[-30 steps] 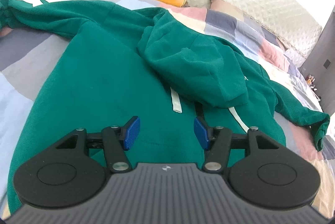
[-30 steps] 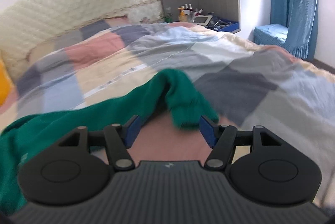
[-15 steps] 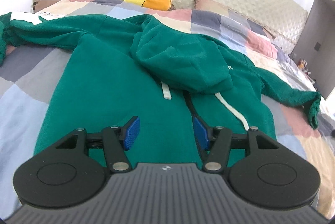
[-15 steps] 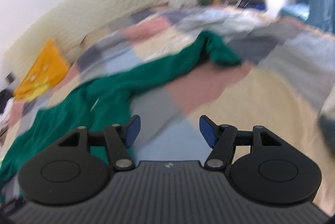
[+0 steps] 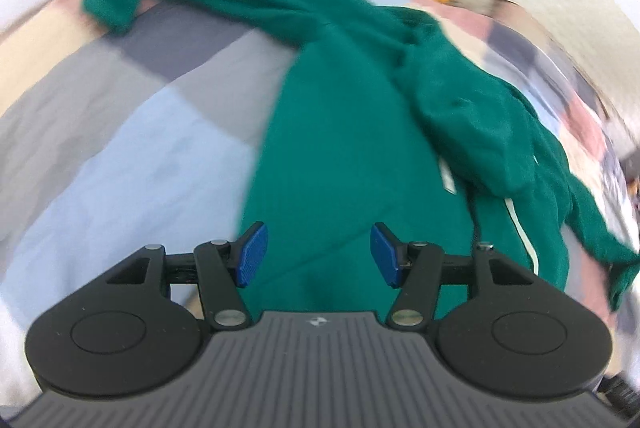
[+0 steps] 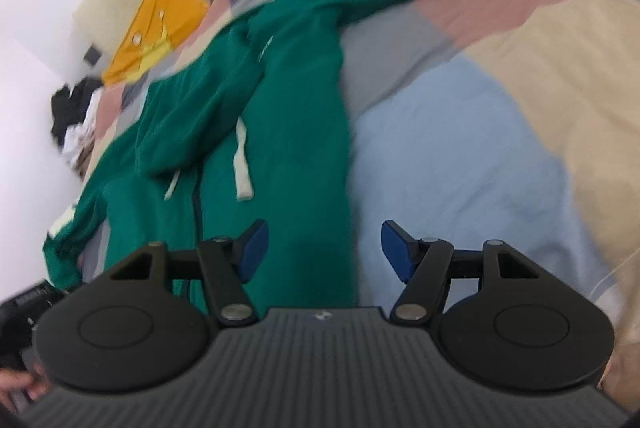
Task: Fold large clothes
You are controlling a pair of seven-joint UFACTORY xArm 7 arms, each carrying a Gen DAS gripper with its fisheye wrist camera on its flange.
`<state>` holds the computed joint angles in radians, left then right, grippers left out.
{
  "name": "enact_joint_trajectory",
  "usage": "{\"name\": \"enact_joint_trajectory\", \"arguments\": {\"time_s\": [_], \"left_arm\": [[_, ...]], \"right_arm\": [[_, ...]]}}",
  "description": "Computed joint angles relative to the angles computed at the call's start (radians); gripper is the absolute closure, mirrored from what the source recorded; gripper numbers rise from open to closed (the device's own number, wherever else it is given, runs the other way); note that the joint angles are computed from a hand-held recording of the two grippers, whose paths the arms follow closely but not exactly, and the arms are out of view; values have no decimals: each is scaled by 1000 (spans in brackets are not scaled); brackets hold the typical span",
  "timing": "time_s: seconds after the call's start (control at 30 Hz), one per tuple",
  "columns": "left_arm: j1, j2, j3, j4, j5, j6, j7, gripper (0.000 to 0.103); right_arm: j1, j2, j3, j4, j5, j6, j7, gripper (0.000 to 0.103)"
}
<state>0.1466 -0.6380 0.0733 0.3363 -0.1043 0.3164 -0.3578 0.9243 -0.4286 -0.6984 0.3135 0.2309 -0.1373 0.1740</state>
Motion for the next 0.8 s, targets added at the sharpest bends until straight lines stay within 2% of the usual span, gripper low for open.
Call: {"name": "enact_joint_trajectory", "arguments": {"time_s": [0.03, 0.13, 0.2, 0.27, 0.3, 0.4, 0.5, 0.53, 0.63, 0.73, 0.8], "left_arm": [[1, -11, 24, 11, -9, 41, 7, 40], [11, -37, 77, 50, -35, 149, 34, 38], [27, -50, 94, 64, -42, 210, 50, 37], [37, -42, 96, 77, -48, 256, 59, 37], [42, -38, 96, 81, -50, 274, 62, 37], [58, -24, 87, 85, -47, 299, 70, 37], [65, -20, 62, 66, -36, 276, 66, 37], [65, -18, 60, 62, -32, 270, 69, 37], [61, 0, 62, 52, -38, 254, 69, 37], [62, 8, 73, 35, -50, 238, 72, 37], [64, 11, 90, 23, -70, 224, 75, 37]], "right_arm": [[26, 0, -27, 10, -6, 19, -10, 39], [54, -1, -46, 16, 20, 41, -38, 39], [72, -1, -63, 20, 49, 53, -56, 31], [103, -11, -99, 21, 78, 56, -81, 17], [116, -18, -114, 20, 93, 59, -92, 17], [104, -23, -111, 16, 135, 93, -112, 17], [64, 36, -62, 44, 170, 156, -106, 17], [67, 46, -65, 51, 183, 175, -116, 17], [186, 39, -189, 78, 273, 221, -190, 14], [226, -4, -235, 76, 335, 234, -246, 13], [320, -117, -355, 72, 401, 251, -333, 14]]}}
